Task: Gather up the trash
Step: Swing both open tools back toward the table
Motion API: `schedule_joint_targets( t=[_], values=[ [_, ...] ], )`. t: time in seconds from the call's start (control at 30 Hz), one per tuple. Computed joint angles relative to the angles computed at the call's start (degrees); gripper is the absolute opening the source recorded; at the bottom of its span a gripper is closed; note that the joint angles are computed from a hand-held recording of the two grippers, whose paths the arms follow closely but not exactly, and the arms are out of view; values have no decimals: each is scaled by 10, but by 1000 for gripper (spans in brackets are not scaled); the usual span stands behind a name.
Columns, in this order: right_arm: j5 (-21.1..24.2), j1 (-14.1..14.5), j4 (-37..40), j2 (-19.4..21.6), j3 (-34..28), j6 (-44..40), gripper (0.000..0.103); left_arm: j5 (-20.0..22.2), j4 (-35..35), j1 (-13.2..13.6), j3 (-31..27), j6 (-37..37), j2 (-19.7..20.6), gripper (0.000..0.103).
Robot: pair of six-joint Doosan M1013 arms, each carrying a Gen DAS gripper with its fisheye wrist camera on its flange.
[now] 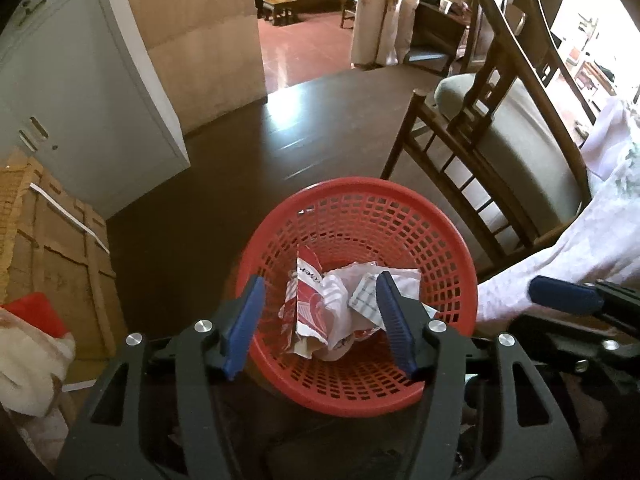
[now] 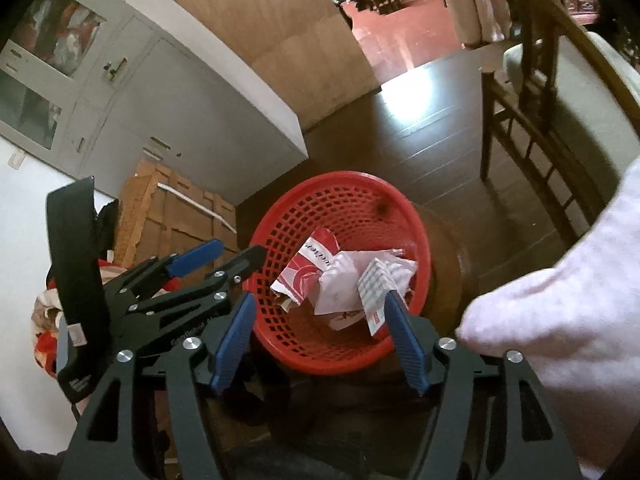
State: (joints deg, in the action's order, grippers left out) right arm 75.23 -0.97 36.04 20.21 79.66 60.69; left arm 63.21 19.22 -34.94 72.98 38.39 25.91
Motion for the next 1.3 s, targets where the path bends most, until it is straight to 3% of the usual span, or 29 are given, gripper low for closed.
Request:
schedule_joint_targets(
  t=[0.17,0.3,0.4,0.53,0.63,0.73,0.93,1.1,1.23,1.3],
  values=[
    [-22,-16,18,-34,8,-36,69,13,38,-10,-10,-27,-9,59],
    [-53,-36,47,-72,24,-82,80,20,66,-21,-28,-33,-16,60],
    [-86,-63,69,-105,43,-113,91,6,88,-35,-45,-33,-22,69],
    [-157,-114,72,-153,76,-118,94,-18,125,-62,-70,-6,-20,77],
    [-202,-152,60,-180,97,-109,96,-41,106,-79,-98,37,-10,80],
    [-243,-204,39,-206,118,-76,97,-52,74,-96,-140,94,13,81],
    [-279,-294,14,-234,145,-21,97,-56,23,-138,-246,215,75,81],
    [-310,-359,-18,-246,163,29,97,-53,-84,-161,-354,334,136,81],
    [-334,-397,-34,-250,173,48,97,-28,-100,-183,-444,395,187,81],
    [-349,-413,-53,-251,175,66,97,11,-122,-191,-525,428,231,81]
  ],
)
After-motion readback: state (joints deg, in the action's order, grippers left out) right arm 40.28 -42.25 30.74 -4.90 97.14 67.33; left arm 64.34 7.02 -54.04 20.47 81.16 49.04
